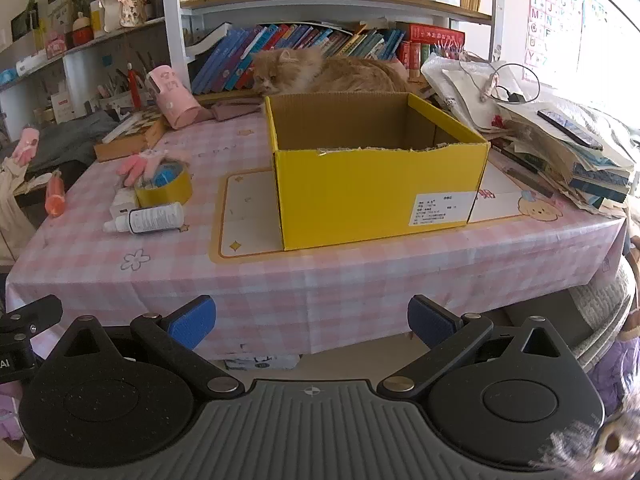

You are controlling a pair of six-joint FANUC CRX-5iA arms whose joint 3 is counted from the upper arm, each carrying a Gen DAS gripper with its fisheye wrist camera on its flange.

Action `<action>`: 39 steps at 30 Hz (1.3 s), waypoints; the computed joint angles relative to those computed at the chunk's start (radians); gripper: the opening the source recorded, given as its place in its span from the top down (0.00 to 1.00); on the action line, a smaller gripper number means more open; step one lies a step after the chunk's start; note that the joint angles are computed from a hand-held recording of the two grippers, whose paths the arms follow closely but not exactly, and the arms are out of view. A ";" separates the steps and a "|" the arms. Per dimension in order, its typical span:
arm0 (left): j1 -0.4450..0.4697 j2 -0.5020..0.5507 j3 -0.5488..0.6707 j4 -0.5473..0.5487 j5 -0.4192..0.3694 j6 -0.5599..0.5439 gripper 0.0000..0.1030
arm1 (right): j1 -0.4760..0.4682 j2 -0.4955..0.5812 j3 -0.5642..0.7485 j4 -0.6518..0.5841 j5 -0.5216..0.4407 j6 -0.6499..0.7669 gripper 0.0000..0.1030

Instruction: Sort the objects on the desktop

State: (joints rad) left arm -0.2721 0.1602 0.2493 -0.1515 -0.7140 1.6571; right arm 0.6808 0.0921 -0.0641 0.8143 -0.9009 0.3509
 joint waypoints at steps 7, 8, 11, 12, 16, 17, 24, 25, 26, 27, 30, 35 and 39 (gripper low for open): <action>-0.001 -0.006 -0.007 -0.012 0.022 -0.003 0.00 | 0.002 -0.003 -0.008 0.037 0.005 -0.028 0.00; 0.000 -0.006 -0.007 -0.012 0.023 0.000 0.00 | 0.003 -0.003 -0.010 0.041 0.004 -0.033 0.00; 0.003 -0.007 -0.009 -0.007 0.023 -0.001 0.00 | 0.005 0.001 -0.007 0.049 -0.005 -0.044 0.00; 0.004 -0.006 -0.008 -0.005 0.021 -0.003 0.00 | 0.006 0.000 -0.007 0.050 -0.008 -0.047 0.00; 0.008 -0.004 -0.011 0.011 0.025 -0.023 0.00 | 0.007 0.002 -0.003 0.043 -0.021 -0.058 0.00; 0.009 -0.004 -0.012 0.014 0.028 -0.028 0.00 | 0.006 0.002 -0.003 0.041 -0.023 -0.061 0.00; 0.012 -0.006 -0.020 0.024 0.039 -0.037 0.00 | 0.005 0.004 0.001 0.042 -0.030 -0.060 0.00; 0.013 -0.006 -0.020 0.026 0.038 -0.038 0.00 | 0.004 0.005 0.002 0.044 -0.030 -0.059 0.00; 0.012 -0.006 -0.020 0.024 0.039 -0.036 0.00 | 0.004 0.005 0.003 0.042 -0.031 -0.058 0.00; 0.012 -0.006 -0.020 0.022 0.040 -0.035 0.00 | 0.004 0.005 0.004 0.041 -0.031 -0.057 0.00; 0.011 -0.005 -0.017 0.021 0.037 -0.034 0.00 | 0.005 0.008 0.009 0.037 -0.034 -0.049 0.00; 0.011 -0.002 -0.012 0.019 0.033 -0.031 0.00 | 0.004 0.012 0.018 0.031 -0.034 -0.039 0.00; 0.012 0.002 -0.009 0.020 0.024 -0.028 0.00 | 0.005 0.016 0.024 0.022 -0.035 -0.026 0.00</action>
